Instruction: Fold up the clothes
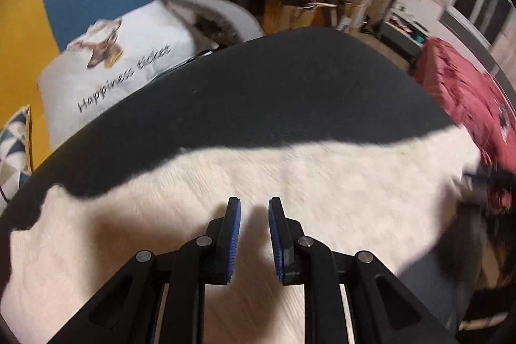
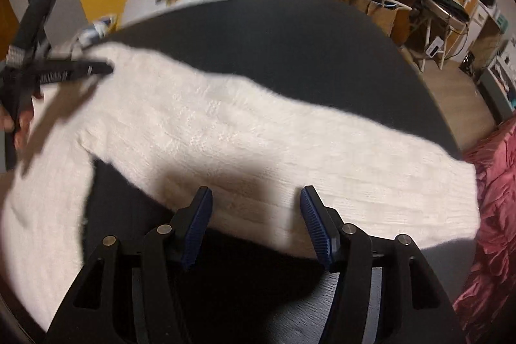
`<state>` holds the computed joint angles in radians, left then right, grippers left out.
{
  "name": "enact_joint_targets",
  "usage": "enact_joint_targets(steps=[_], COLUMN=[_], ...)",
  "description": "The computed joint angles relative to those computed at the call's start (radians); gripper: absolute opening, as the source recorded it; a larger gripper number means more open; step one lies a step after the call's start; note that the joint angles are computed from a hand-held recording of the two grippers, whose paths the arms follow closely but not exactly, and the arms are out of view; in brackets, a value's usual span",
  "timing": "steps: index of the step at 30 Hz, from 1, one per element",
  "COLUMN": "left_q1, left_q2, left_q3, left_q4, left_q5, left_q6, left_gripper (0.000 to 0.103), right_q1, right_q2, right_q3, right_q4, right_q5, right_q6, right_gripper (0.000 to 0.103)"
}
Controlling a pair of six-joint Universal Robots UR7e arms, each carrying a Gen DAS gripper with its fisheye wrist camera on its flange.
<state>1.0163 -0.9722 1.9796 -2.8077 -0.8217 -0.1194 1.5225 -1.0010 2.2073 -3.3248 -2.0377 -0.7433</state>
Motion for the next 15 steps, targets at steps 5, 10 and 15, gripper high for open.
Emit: enact_joint_targets(steps=[5,10,15], left_q1=[-0.07,-0.117,-0.121], left_q2=[-0.04,-0.025,-0.042], left_q3=[0.151,0.242,0.265], left_q4=[-0.077,-0.145,-0.16], left_q5=[-0.048,-0.015,-0.05], left_q6=[0.029,0.023,0.001], left_gripper=[0.018,0.017,0.017], right_q1=[-0.041,-0.138,-0.15], right_q2=[-0.052,-0.042,-0.05], right_q3=[-0.029,-0.109,-0.065], right_q4=[-0.111,-0.054,-0.144], right_q5=[-0.066,-0.123,-0.113], right_q6=[-0.023,0.031,0.007], right_gripper=[0.06,0.061,0.061])
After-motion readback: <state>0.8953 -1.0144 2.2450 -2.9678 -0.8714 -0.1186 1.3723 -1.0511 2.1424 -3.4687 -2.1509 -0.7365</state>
